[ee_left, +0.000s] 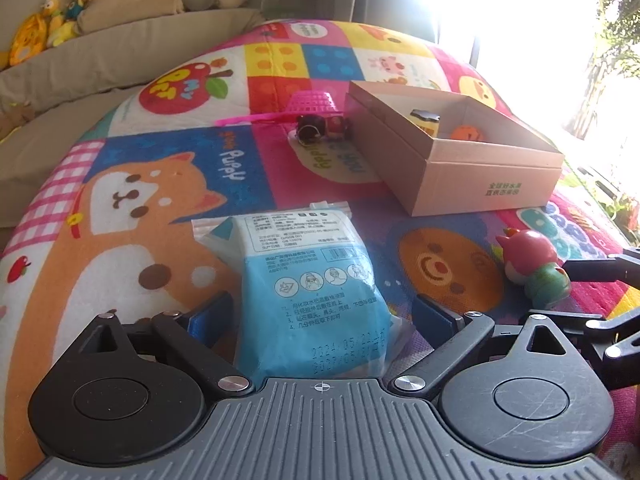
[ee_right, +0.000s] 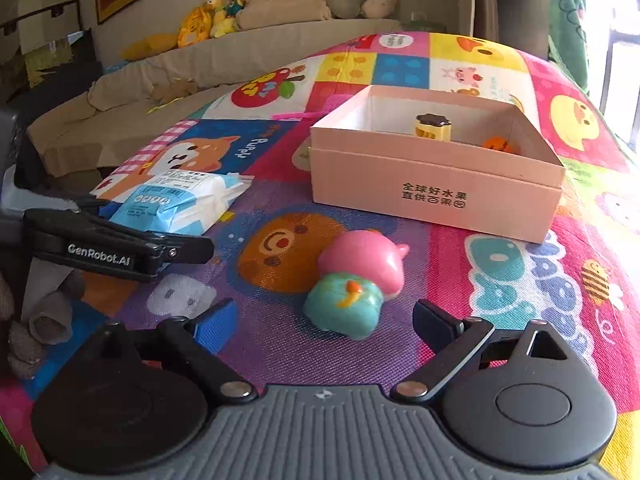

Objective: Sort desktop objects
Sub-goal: 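Carry the wipes packet and pig toy over the pink box and release both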

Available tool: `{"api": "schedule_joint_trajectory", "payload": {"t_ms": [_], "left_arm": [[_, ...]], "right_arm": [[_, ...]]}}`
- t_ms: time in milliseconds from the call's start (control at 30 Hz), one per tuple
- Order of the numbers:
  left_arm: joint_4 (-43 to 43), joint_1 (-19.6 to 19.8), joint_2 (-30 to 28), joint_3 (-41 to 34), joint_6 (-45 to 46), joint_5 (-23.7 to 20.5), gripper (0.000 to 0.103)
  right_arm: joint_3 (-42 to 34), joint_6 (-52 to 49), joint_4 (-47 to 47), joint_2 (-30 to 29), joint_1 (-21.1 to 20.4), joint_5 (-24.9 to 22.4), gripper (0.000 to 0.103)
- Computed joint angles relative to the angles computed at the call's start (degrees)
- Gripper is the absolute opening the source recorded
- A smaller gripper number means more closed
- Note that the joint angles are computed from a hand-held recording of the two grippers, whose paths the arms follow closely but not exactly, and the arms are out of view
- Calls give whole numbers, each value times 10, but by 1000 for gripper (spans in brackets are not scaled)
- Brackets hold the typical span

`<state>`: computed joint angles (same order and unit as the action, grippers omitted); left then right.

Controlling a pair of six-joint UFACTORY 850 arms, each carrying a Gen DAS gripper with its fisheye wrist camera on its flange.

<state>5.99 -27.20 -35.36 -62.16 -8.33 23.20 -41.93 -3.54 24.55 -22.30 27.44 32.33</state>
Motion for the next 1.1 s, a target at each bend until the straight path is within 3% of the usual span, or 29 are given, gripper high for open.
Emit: {"api": "schedule_joint_trajectory", "payload": {"t_ms": [167,267,333,367,467,600,667,733,833,1000,1100], "left_arm": [[-26,-3,-1,-2,25,-5,99],[-40,-5,-1,-3,38,-7,99],[-52,-5,-1,-3,47,-8,99],[-57,-6,-1,-3,50,-8,99],[-117,-12,1,-1,102,-4,99],[-181,-23,8,12,173,39,95],[-225,-28,5,2,224,29,70],[-238,-28,8,-3,235,19,61],[-184,-29,34,10,201,34,60],[-96,-50,76,2,169,118,60],[-49,-67,46,-71,133,91,60]], "right_arm": [[-16,-40,66,-10,0,-6,89],[-37,-128,131,-25,8,1,71],[-51,-178,168,-34,13,5,51],[-56,-192,177,-35,14,3,49],[-57,-194,178,-29,13,-9,49],[-30,-182,161,-1,17,-6,49],[-15,-169,151,16,14,-10,49],[1,-151,139,38,8,-20,49],[28,-136,131,75,1,-12,48],[80,-120,119,168,-17,56,48],[94,-108,103,199,-28,92,48]]}}
